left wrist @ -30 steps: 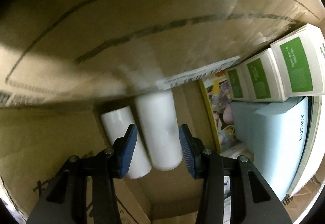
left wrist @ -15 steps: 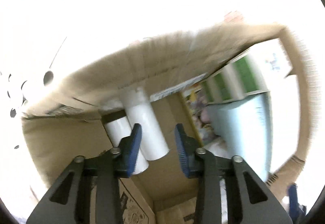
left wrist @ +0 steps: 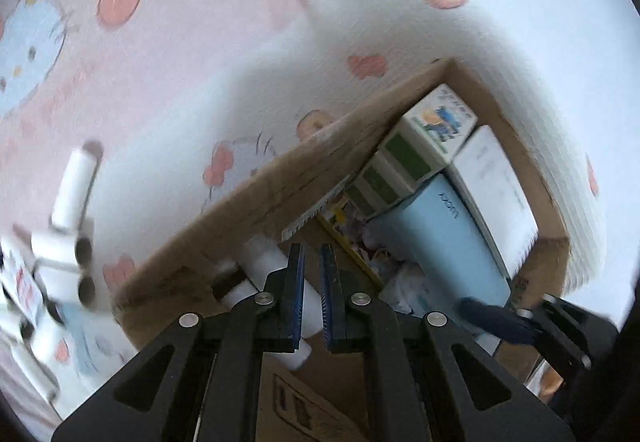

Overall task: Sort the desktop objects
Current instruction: 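Hold the right tool open above the tubes standing in the box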

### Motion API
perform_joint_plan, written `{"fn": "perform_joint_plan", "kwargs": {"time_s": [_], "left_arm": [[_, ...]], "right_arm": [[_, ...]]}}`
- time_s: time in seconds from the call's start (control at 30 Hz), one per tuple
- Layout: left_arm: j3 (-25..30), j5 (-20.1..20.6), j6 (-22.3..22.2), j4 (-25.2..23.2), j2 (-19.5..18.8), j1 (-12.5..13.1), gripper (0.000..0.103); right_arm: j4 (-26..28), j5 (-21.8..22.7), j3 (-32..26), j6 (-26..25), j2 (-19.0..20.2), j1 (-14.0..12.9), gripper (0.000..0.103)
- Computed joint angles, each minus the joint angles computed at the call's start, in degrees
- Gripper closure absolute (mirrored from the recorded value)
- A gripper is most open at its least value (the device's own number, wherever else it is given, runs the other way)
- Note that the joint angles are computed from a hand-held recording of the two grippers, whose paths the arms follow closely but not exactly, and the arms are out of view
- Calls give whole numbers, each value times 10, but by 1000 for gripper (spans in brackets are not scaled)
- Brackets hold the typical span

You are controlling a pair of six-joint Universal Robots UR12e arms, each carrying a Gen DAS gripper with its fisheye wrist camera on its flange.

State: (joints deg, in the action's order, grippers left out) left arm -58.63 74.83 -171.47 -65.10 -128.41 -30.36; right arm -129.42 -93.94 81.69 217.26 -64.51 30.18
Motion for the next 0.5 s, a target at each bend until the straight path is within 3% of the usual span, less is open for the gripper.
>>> {"fn": "perform_joint_plan", "kwargs": {"time_s": [0.2, 0.33, 0.5], "left_arm": [[-47, -13, 48, 105, 18, 1, 95], [-59, -36, 75, 131, 23, 11, 95], [-76, -74, 95, 157, 31, 21, 94]], "right_arm": [[-25, 159, -3, 27, 26, -33, 56], [7, 169, -24, 40, 47, -38, 56], [-8, 195, -36, 44, 64, -41, 63]]}}
